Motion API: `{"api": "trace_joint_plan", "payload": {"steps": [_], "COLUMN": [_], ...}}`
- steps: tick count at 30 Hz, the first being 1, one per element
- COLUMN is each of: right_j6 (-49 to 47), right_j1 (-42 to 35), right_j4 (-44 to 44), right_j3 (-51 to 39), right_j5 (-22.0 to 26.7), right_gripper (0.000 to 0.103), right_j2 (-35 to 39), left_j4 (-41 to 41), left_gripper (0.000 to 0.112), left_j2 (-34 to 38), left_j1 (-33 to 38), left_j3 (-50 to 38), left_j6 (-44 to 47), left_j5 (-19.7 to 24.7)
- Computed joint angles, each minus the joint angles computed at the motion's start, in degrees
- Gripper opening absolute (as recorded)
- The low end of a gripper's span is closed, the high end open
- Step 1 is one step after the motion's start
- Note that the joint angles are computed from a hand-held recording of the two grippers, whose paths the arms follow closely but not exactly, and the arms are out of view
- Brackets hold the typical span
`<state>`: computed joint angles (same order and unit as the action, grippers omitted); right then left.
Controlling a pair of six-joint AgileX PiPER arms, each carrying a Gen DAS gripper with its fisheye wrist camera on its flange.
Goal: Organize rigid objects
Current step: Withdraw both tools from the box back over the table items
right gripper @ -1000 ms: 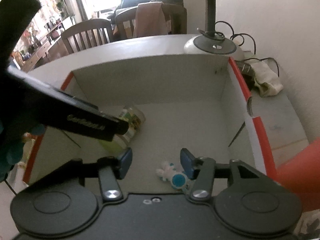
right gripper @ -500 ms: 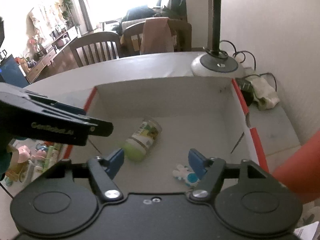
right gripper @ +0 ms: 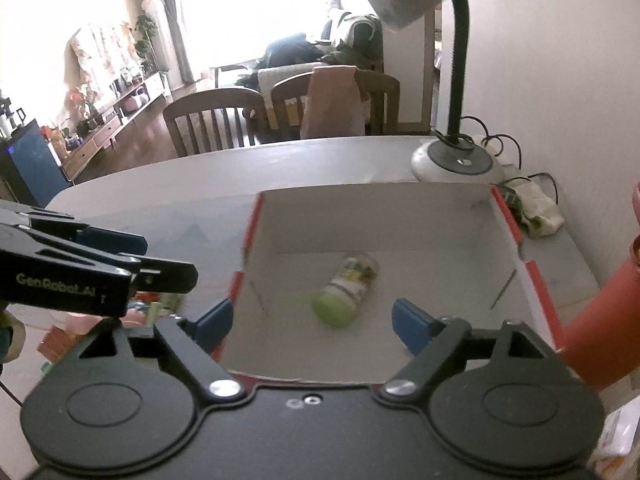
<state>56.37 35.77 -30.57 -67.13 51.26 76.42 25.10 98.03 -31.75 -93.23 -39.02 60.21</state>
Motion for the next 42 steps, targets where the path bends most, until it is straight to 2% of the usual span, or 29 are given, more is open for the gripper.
{"api": "trace_joint_plan", "payload": {"steps": [12,13,15,23,28,32,38,42], "right_j6": [15.61,16.30,17.36,21.03,22.46,22.00,20.18,18.47], "right_j1": [15.47,16.25,17.30,20.99,24.08,25.42,25.91,25.63], "right_j4": [-10.42,-10.82,-11.26,-12.70,-13.19,-12.86,-10.12,-8.34], "right_j3": [-7.65,-8.45,-9.47,-15.00,-20.18,-23.60,-28.26,-30.80], "right_j5": [6.00,6.35,6.41,7.45,9.68,10.35,9.31,8.46], "right_gripper": [0.098,0.099,0.100,0.102,0.102,0.102,0.102,0.102], "right_j2": [6.67,7.50,8.83,15.09,19.99,23.27,28.09,31.14], "left_j4": [2.76,2.69,2.91,0.53,-5.29,-8.73,-15.23,-28.18], "left_gripper": [0.068,0.070,0.080,0.081,0.085,0.101,0.102,0.102], "left_j2": [-20.36,-22.05,-25.81,-37.99,-43.53,-46.36,-48.60,-49.09], "left_j1": [0.97,1.30,2.15,8.30,16.24,22.35,32.29,45.19], "left_j3": [18.81,20.09,23.05,29.25,31.65,33.55,37.07,39.16], "left_j6": [-1.82,-1.57,-1.68,4.87,13.55,19.59,29.84,44.99], "left_j5": [-1.61,-1.63,-1.91,-0.78,-2.00,-3.28,-7.44,-7.56]}}
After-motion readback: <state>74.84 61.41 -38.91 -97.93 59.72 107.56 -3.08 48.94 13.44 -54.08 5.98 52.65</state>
